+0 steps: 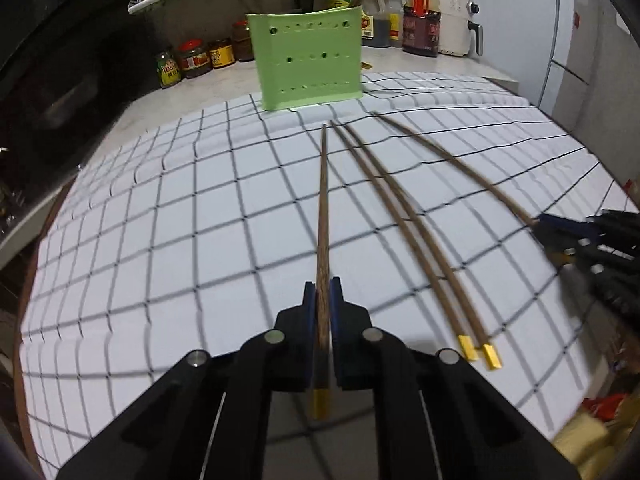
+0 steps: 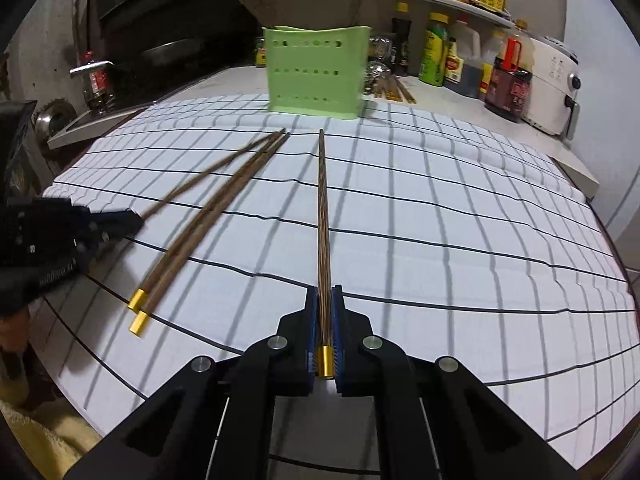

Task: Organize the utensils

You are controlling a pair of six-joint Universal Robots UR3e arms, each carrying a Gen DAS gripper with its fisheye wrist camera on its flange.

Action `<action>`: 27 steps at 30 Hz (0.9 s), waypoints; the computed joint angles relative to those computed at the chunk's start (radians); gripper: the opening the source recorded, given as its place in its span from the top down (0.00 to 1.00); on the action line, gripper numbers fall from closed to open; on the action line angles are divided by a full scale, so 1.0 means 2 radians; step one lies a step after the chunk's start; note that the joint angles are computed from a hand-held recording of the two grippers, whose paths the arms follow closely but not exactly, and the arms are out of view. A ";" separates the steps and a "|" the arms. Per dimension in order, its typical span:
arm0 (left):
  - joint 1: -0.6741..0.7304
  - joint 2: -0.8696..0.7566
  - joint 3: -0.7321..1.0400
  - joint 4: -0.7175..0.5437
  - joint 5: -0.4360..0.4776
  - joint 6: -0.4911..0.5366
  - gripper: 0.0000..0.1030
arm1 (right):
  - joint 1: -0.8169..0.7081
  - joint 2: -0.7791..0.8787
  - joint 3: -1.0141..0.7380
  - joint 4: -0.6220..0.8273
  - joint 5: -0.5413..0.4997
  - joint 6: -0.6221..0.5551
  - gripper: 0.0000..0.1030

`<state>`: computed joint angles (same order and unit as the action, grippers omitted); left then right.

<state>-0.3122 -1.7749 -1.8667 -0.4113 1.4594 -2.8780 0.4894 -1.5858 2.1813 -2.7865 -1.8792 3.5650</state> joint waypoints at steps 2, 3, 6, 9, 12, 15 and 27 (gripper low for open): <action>0.018 -0.004 0.002 0.004 -0.012 0.011 0.93 | -0.009 -0.011 0.010 0.001 0.004 -0.005 0.93; 0.032 0.000 -0.002 0.002 -0.034 0.020 0.93 | -0.016 -0.018 0.017 -0.001 0.010 -0.009 0.93; 0.060 0.018 -0.026 0.000 -0.079 0.030 0.76 | -0.028 -0.027 0.035 -0.022 0.029 -0.018 0.91; 0.079 0.051 -0.073 0.015 -0.101 0.037 0.54 | -0.033 -0.030 0.053 -0.052 0.049 -0.025 0.85; 0.084 0.084 -0.122 0.039 -0.099 0.038 0.54 | -0.017 -0.023 0.060 -0.077 0.040 -0.025 0.78; 0.086 0.102 -0.145 0.052 -0.099 0.027 0.60 | -0.007 -0.019 0.065 -0.091 0.031 -0.017 0.78; 0.059 0.079 -0.139 0.087 -0.078 -0.001 0.75 | 0.023 0.008 0.070 -0.138 -0.003 0.006 0.76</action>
<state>-0.1933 -1.6178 -2.1437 -0.2368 1.3035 -2.8804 0.5351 -1.5695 2.3221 -3.0627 -1.8859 3.5767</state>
